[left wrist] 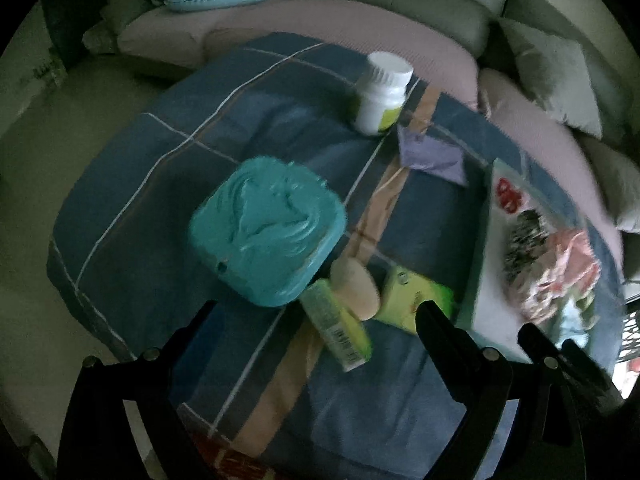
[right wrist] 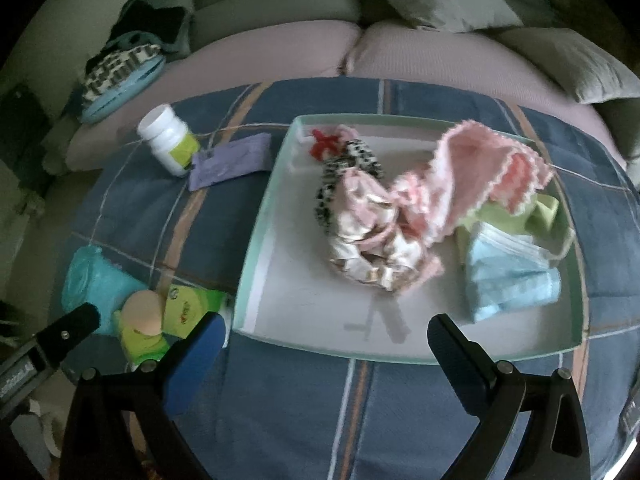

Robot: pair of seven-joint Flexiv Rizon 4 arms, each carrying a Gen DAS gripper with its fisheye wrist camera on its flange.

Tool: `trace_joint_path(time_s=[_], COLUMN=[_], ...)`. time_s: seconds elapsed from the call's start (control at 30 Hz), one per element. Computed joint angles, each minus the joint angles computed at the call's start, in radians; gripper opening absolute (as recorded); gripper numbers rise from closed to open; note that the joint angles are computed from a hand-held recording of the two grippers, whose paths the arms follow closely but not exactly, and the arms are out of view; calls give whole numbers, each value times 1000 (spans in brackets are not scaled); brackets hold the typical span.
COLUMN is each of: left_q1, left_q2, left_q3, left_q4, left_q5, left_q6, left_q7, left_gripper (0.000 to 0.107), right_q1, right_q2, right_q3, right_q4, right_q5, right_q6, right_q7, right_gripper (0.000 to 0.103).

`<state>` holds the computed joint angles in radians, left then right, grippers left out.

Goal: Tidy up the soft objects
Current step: 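Move both open tools down toward the green boxes beside the teal box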

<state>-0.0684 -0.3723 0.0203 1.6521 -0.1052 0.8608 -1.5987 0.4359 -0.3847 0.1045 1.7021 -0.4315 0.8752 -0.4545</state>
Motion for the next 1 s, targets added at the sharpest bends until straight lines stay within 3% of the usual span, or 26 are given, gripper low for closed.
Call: trace_joint_path(time_s=[0.23,0.3,0.43,0.5,0.63,1.0], left_q1=[-1,-5,8,9,29,16], left_q2=[-13,-20,-33,-39,-46,-69], left_q3=[-7,-4,-17,-18,-42,-40], left_q4=[12,9,17,17,30,11], left_q5=[-13,-7,-47,-53,-122,-134], left_q6=[-5,-11,-19,-22,-24,-22], left_q7=[2,-3,5,7,46,57], left_gripper=[94,77,70,52,37,35], right_q1=[-3,-7,-7,-7,-7,-6], right_q2=[-21,-19,-19,-21,-27,-30], right_q3=[12,14,9,9,13,11], right_q4=[-23,-18,-17,-19,-28,-30], right_q5=[39,54,57,58,69,83], right_q6=[1,20,34,40,50,66], right_q7=[-46,-50,-55,-60,-74,-88], right_gripper=[98,98,96,95,95,95])
